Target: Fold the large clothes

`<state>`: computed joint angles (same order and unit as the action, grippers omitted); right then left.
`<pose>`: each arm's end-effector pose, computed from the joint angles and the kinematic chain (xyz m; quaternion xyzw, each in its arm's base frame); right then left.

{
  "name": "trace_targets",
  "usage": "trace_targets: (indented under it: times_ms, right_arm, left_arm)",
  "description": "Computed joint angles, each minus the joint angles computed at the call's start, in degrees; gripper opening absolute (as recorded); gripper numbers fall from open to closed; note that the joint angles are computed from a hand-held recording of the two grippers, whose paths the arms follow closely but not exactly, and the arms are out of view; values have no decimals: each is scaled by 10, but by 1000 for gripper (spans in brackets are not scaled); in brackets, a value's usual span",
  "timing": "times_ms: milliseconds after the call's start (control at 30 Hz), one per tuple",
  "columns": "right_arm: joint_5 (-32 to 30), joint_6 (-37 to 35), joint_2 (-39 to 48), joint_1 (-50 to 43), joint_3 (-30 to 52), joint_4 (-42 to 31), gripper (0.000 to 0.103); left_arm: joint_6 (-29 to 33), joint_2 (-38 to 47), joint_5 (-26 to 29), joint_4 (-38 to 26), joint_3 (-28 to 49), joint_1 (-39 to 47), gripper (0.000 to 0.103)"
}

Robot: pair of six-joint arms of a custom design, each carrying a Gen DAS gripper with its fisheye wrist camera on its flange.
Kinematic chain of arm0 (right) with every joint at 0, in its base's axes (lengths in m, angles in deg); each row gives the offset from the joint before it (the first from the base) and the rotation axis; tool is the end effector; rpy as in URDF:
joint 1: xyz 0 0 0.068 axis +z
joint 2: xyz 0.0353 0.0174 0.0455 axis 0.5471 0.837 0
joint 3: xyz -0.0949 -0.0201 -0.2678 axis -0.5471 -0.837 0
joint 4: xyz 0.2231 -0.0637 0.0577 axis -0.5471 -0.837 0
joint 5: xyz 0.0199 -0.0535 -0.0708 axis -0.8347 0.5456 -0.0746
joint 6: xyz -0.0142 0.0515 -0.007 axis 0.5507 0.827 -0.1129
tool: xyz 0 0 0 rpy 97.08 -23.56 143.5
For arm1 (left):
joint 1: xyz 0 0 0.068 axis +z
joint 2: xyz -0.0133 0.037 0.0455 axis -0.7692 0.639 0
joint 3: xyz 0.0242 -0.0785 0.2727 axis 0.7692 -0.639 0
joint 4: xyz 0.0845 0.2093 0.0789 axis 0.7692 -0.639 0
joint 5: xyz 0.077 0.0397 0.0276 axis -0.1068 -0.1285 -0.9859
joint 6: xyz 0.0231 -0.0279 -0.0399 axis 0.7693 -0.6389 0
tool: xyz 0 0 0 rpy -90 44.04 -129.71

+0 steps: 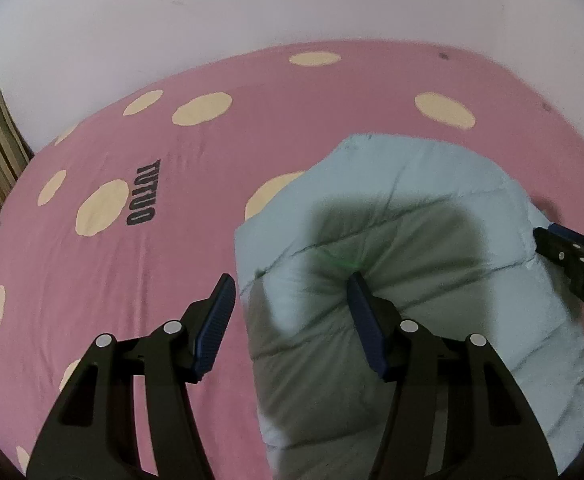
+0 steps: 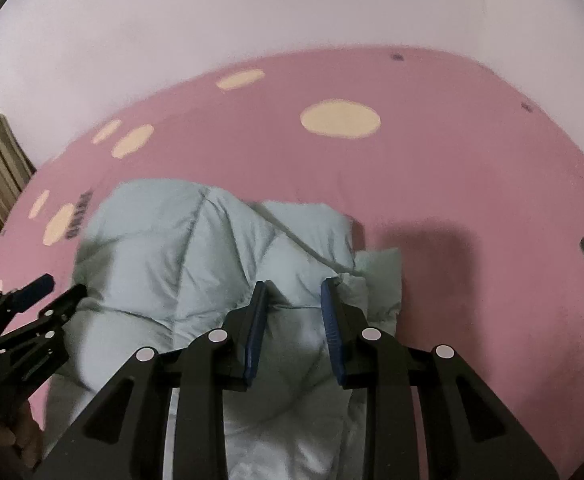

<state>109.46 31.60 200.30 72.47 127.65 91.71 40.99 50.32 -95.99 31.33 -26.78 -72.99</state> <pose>0.2732 0.2035 0.0493 0.2131 0.9313 0.0068 0.2953 0.3596 -0.1464 0.0402 0.2104 0.9301 0.0027 0.3012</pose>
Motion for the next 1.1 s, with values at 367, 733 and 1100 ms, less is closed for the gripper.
trace_targets:
  times_ms: [367, 733, 1100]
  right_arm:
    - [-61, -8, 71, -36, 13, 40, 28]
    - [36, 91, -83, 83, -94, 4, 28]
    - [34, 170, -30, 186, -79, -42, 32]
  left_arm:
    - [11, 74, 12, -75, 86, -3, 60]
    - [-33, -107, 42, 120, -197, 37, 59]
    - [-46, -74, 66, 214, -284, 47, 60]
